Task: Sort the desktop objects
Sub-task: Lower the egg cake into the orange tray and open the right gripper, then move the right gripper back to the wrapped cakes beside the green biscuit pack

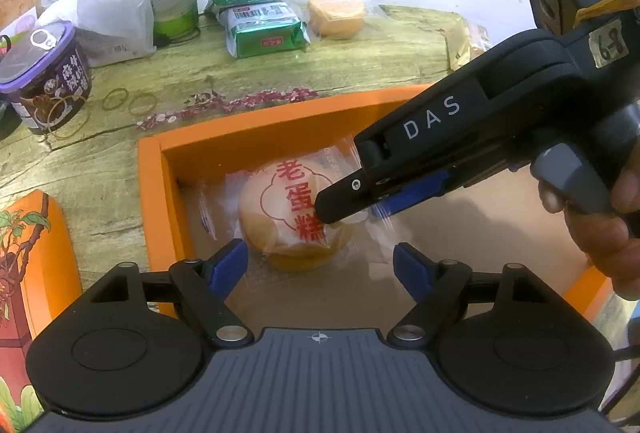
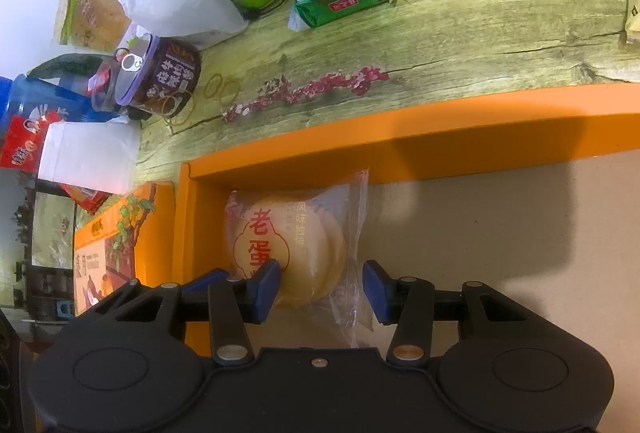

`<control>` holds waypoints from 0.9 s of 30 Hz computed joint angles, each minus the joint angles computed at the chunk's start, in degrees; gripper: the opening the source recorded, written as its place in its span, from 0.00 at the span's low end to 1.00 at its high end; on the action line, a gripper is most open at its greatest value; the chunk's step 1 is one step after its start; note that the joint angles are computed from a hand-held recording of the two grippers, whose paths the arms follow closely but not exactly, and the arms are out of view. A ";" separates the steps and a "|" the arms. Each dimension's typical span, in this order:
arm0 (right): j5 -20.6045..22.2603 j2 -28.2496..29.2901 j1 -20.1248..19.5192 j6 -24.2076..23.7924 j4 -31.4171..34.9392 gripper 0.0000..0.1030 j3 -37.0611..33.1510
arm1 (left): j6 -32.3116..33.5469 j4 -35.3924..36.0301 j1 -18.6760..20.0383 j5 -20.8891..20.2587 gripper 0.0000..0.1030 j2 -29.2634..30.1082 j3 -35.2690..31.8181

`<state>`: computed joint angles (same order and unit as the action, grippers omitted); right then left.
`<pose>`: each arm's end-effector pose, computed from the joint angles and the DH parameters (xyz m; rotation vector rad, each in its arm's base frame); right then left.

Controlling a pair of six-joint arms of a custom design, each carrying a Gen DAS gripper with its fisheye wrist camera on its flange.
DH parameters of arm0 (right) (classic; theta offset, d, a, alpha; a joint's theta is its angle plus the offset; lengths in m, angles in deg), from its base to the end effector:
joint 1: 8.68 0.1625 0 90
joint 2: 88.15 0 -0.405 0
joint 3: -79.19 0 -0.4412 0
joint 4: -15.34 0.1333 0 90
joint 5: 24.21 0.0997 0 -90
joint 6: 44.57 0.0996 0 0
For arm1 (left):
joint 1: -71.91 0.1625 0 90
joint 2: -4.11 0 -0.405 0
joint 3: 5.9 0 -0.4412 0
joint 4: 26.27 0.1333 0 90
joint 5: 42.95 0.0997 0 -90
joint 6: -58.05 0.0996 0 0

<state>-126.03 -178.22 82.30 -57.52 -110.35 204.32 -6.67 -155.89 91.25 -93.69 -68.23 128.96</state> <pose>0.1208 -0.4594 0.2177 0.3543 -2.9138 -0.0156 -0.3014 -0.3138 0.0472 0.3041 2.4404 -0.6208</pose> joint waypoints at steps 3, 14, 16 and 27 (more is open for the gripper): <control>0.06 0.01 0.07 -0.41 0.31 0.44 -0.17 | 0.07 0.35 -0.10 0.06 0.78 -0.30 -0.09; 1.16 0.06 0.08 -1.17 0.56 0.46 -0.53 | -0.32 2.82 0.63 0.06 0.79 0.07 -1.19; 1.74 -0.65 0.05 -1.18 0.96 0.46 -0.81 | -1.40 4.47 0.43 0.49 0.79 -0.80 -1.38; 7.12 0.74 0.28 -1.07 -0.83 0.69 -10.83 | 3.58 1.00 2.30 7.64 0.79 -2.03 -4.50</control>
